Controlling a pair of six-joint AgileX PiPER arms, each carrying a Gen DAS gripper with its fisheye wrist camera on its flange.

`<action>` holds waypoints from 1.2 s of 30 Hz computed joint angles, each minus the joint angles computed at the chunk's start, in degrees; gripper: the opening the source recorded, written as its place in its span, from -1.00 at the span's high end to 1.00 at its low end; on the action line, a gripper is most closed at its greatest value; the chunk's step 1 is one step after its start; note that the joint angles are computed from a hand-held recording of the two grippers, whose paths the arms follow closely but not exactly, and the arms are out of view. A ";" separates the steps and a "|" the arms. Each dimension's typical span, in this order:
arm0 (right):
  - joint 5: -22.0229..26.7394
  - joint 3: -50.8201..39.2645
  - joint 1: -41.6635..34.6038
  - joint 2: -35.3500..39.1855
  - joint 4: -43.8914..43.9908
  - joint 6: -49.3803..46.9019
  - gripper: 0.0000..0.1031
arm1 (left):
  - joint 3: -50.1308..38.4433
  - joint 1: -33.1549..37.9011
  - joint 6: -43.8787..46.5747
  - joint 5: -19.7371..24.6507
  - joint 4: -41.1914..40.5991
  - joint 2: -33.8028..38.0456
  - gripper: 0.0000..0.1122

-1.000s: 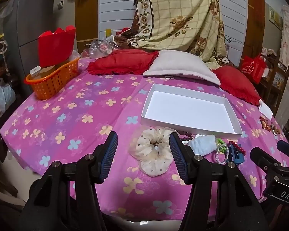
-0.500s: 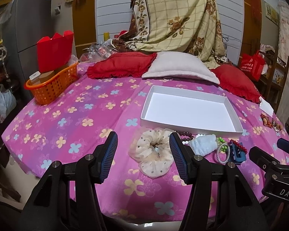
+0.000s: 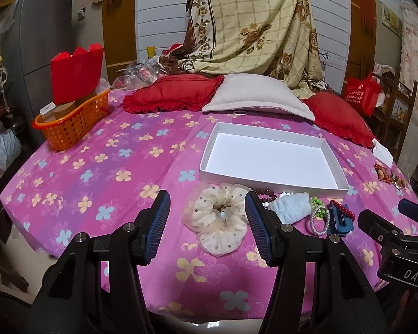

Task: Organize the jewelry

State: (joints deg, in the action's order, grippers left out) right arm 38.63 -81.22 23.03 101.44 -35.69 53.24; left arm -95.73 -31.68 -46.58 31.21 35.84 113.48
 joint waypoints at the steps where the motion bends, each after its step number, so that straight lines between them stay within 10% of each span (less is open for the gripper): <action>1: -0.23 0.29 -0.04 -0.05 -0.42 0.27 -0.97 | -0.07 -0.06 0.08 0.17 -0.09 0.08 0.01; 36: -2.45 0.05 -0.88 1.72 0.30 0.08 -0.97 | -0.85 0.11 1.92 0.46 -1.73 1.33 0.01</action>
